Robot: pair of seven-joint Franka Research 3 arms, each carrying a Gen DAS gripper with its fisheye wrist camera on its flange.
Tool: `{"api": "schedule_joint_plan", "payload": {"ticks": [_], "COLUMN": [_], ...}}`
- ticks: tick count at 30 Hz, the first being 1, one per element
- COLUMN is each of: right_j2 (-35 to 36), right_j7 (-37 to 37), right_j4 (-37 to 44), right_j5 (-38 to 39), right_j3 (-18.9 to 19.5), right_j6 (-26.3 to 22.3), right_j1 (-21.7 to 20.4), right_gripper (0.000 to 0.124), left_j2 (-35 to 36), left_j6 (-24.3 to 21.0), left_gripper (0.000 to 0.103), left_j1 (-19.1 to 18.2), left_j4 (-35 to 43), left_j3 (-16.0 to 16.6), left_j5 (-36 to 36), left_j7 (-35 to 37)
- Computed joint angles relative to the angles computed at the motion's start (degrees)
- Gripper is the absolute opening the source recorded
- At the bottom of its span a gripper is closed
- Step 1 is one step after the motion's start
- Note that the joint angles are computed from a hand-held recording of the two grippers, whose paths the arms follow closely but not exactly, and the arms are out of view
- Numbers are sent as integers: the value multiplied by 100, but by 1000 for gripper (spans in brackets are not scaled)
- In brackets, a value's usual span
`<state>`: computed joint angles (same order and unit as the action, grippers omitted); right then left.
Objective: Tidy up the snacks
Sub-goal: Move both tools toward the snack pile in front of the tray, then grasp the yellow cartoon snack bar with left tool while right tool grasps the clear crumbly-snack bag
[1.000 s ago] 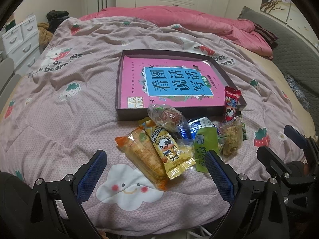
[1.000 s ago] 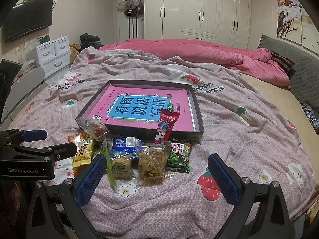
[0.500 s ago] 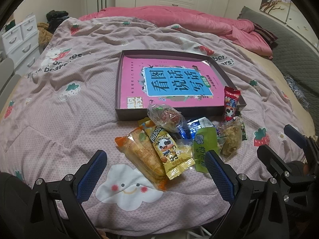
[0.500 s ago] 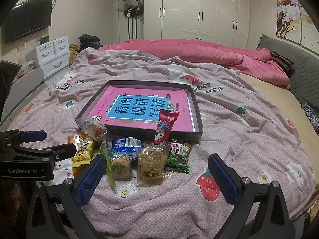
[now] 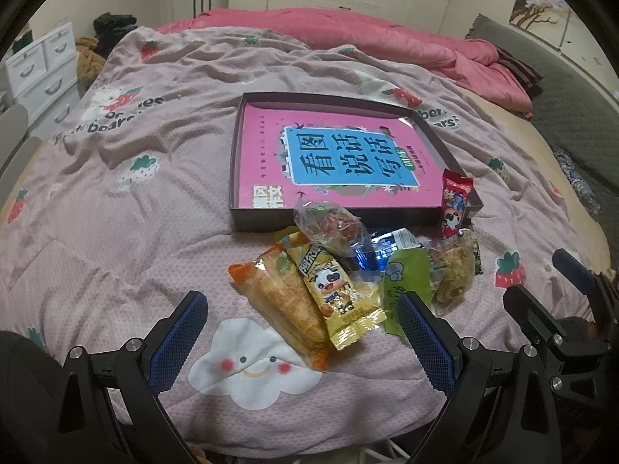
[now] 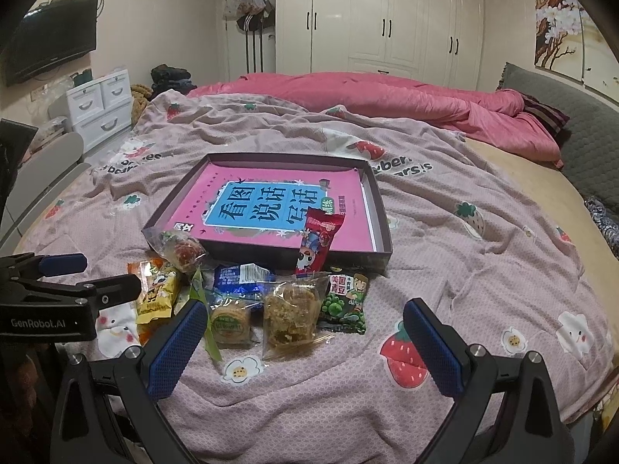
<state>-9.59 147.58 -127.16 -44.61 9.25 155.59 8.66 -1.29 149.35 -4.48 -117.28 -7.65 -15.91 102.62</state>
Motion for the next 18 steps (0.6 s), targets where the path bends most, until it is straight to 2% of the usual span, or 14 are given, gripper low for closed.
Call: {"api": "schedule_joint_plan", "payload": {"ticks": [10,18], "right_j2": [67,196], "right_j7": [-153,-253], "right_j4": [25,97], "right_j5": [201,428], "right_j3": [-43,-135], "right_j6": [-21,-142], "right_j1": [33,79], "right_gripper": [102,102], "left_j2": [190,493], "left_j6": [-262,-740], "left_gripper": [98,98], "left_j1": [107,217], "left_j4": [222,581], "left_j3": [2,-87], "left_j5": [-109,-378], "left_j7": [-74,118]}}
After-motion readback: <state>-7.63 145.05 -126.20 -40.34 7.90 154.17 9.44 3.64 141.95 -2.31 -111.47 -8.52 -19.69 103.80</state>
